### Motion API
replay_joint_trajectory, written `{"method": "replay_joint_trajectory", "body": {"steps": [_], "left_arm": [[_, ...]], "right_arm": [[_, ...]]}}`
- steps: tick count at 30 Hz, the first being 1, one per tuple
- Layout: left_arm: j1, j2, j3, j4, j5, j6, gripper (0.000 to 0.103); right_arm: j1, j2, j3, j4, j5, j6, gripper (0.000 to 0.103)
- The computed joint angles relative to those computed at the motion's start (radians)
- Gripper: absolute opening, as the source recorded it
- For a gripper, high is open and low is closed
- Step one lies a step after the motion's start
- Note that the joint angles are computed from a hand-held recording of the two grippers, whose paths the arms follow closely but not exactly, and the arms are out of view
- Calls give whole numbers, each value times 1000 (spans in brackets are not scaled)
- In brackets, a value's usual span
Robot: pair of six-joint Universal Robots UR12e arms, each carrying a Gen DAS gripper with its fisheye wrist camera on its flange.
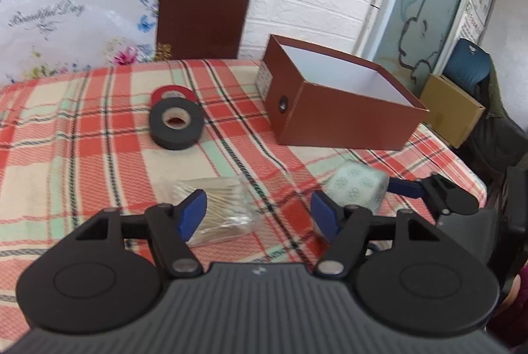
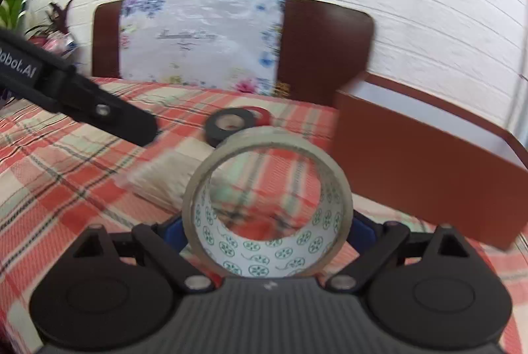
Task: Organize objects
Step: 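Carry the clear tape roll in the right gripper into the brown box and release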
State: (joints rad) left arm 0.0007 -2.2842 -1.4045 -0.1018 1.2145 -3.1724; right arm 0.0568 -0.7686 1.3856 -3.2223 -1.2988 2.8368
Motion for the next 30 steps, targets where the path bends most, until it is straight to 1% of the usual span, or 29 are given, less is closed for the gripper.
{"method": "replay_joint_trajectory", "body": {"steps": [2,5,7,10,11,12,13,15,16,18,21,24,27,29,30], "left_arm": [[-6,-10,20,-30,-19,7,71],[-20,-24,51,-75,-52,38,71],[-32,-32,72,-97,-78,79,71],[-56,-40,96,-114,-73,152,71],[-61,-43,106,-124,-70,170,71],[-66,-48,119,-138,-65,181,71],[-71,-53,134,-153,-58,189,71],[-80,-71,174,-189,-35,190,71],[-84,-82,199,-212,-24,183,71],[-89,-103,250,-275,-8,162,71],[-99,-135,321,-370,39,135,70],[-108,-167,384,-444,87,115,68],[-113,-200,448,-507,134,82,61],[-116,-227,504,-579,149,73,49],[-117,-240,528,-610,149,75,44]], "right_arm": [[-11,-17,35,-22,-47,-8,100],[-22,-35,75,-48,-95,47,99],[-24,-36,86,-70,-113,80,99],[-18,-21,69,-98,-189,102,99],[-16,-15,60,-104,-223,124,99],[-17,-11,52,-103,-241,153,99],[-22,-10,48,-95,-236,185,99],[-37,-10,39,-71,-188,241,99],[-42,-11,38,-65,-167,250,100],[-45,-10,33,-49,-131,221,101],[-42,-13,39,-45,-103,155,101],[-37,-6,19,-13,-83,83,102],[-29,14,-36,55,-99,28,102],[-28,35,-85,109,-91,28,102],[-28,46,-114,145,-79,35,102]]}}
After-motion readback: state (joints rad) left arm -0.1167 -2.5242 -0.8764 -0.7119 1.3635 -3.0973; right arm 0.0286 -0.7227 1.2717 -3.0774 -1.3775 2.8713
